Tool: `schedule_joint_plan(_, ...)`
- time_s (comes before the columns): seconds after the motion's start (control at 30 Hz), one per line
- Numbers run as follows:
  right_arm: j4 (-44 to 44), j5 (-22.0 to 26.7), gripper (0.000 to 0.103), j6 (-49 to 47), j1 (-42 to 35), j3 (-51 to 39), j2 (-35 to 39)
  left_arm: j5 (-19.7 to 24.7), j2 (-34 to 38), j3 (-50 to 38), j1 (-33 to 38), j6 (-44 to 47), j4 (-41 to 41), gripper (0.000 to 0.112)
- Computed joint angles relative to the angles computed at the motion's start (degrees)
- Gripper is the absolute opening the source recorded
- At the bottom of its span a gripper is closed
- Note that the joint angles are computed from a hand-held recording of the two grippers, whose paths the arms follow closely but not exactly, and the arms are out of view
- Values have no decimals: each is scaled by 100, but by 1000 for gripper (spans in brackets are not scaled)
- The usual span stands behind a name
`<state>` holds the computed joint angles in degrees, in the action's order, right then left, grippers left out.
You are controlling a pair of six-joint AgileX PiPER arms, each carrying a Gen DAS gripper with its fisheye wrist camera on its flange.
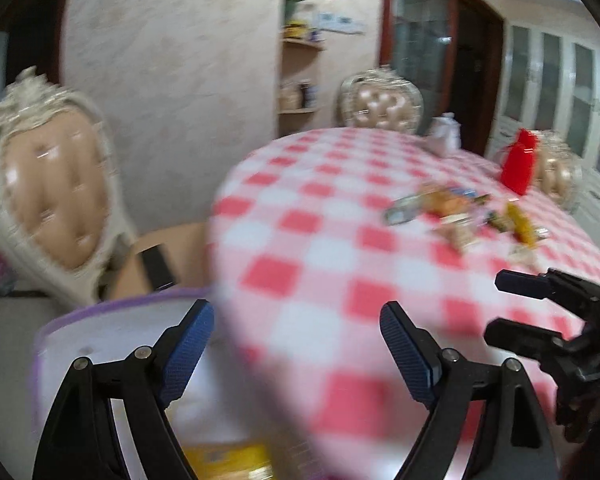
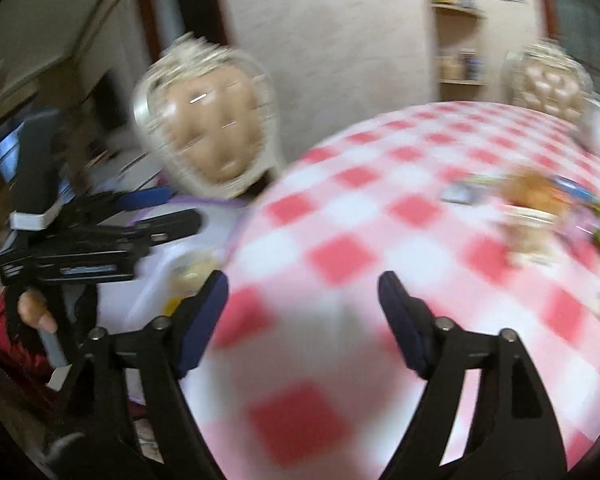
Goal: Organize snacks
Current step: 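Move both tools back over the remaining snacks on the table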
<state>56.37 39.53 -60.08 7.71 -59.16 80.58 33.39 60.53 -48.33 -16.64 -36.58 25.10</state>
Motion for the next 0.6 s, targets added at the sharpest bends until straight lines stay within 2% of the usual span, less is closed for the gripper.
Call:
schedule_joint_plan(0.1, -92, -190, 85, 341, -914, -25, -21, 119, 994, -851, -765, -695, 622, 87)
schedule_joint_plan(0.17, -291, -494, 85, 813, -1531, -106, 59, 240, 1650, -1420, -1089, -903, 797, 87)
schedule_joint_plan(0.27, -923, -655, 85, 1797, -2399, -466, 443, 427, 2734, -2471, -1456, -749, 592, 87)
schedule_joint_plan(0.37, -757, -457, 85, 1836, -3074, -773, 849, 389, 3569, -3271, -1765, -648, 470, 87)
schedule_joint_plan(0.47, -864, -543, 85, 2164, -3492, -1005, 1137, 354, 4455, -4316, -1907, -275, 2, 87)
schedule_joint_plan(0.6, -1126, -756, 85, 2508, -3703, -1290, 1371, 821, 5570, -5893, -2033, 48, -755, 87)
